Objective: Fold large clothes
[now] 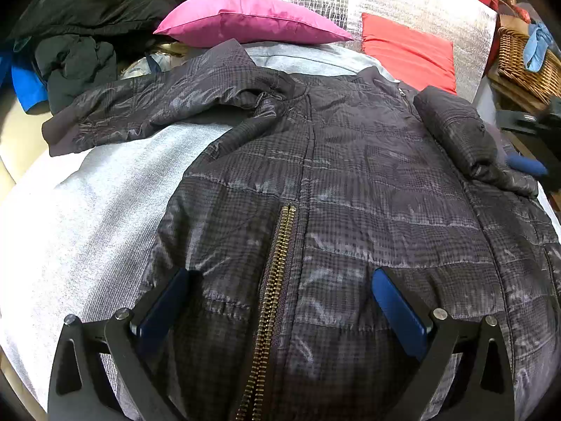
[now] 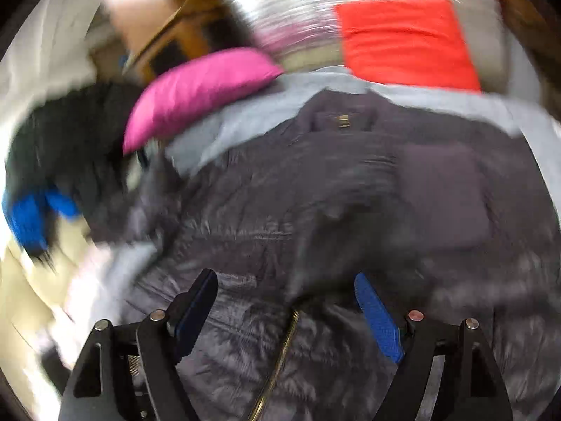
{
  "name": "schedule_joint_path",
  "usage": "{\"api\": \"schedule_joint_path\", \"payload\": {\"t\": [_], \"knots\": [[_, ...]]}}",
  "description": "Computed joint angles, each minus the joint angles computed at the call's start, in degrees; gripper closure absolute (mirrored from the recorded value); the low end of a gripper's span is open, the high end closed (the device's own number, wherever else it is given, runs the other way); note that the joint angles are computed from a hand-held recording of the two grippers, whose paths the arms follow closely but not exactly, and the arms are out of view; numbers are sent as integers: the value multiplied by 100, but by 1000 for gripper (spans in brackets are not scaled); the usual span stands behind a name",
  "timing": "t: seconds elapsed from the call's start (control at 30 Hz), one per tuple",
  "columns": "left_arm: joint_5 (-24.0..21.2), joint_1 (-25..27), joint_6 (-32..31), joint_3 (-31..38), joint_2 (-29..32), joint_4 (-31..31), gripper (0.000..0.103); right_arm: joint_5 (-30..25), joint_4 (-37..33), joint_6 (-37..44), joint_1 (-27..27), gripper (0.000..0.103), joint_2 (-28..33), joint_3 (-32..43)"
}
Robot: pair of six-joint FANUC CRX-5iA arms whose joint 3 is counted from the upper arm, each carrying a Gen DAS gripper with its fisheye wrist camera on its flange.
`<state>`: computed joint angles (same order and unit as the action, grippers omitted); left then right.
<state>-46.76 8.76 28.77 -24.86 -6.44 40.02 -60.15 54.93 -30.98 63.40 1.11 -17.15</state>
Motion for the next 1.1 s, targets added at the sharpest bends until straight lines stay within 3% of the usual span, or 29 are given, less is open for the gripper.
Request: {"api": "schedule_joint_path", "payload": {"t": [0.07, 0.17, 0.3, 0.4, 0.53, 0.7, 0.77, 0.87, 1.0, 1.1], "knots": [[21, -10, 12, 1, -7, -27, 0, -131, 490, -1146, 242, 19, -408, -584], [-11, -65, 225, 140, -39, -377, 0, -866, 888, -2610, 916, 18, -843, -1252], [-74, -358, 760, 551, -221, -1097, 0, -1813, 896, -3888, 1774, 16, -1108, -1811], [103, -903, 369, 717, -442, -1160, 0, -2283, 988, -4502, 2287, 16, -1268, -2134], [347, -1920, -62, 1157, -318, -1555, 0, -2263, 1301, -4577, 2292, 16, -1163, -2310], [501, -3188, 1372, 2390, 524, -3072, 0, -1755, 1513, -4547, 2059, 16, -1154, -2432], [122, -3563, 2104, 3068, 1020, -3904, 0, -1837, 1525, -4595, 2074, 16, -1144, -2442], [-163, -3807, 2662, 3484, 1406, -4591, 0, -1950, 1573, -4795, 2151, 16, -1206, -2534], [33, -3668, 1972, 3040, 1185, -4015, 1, -1929, 1625, -4978, 2149, 16, -1290, -2642], [49, -3756, 2057, 3093, 1220, -4274, 1, -1889, 1608, -4994, 2116, 16, -1296, -2644]]}}
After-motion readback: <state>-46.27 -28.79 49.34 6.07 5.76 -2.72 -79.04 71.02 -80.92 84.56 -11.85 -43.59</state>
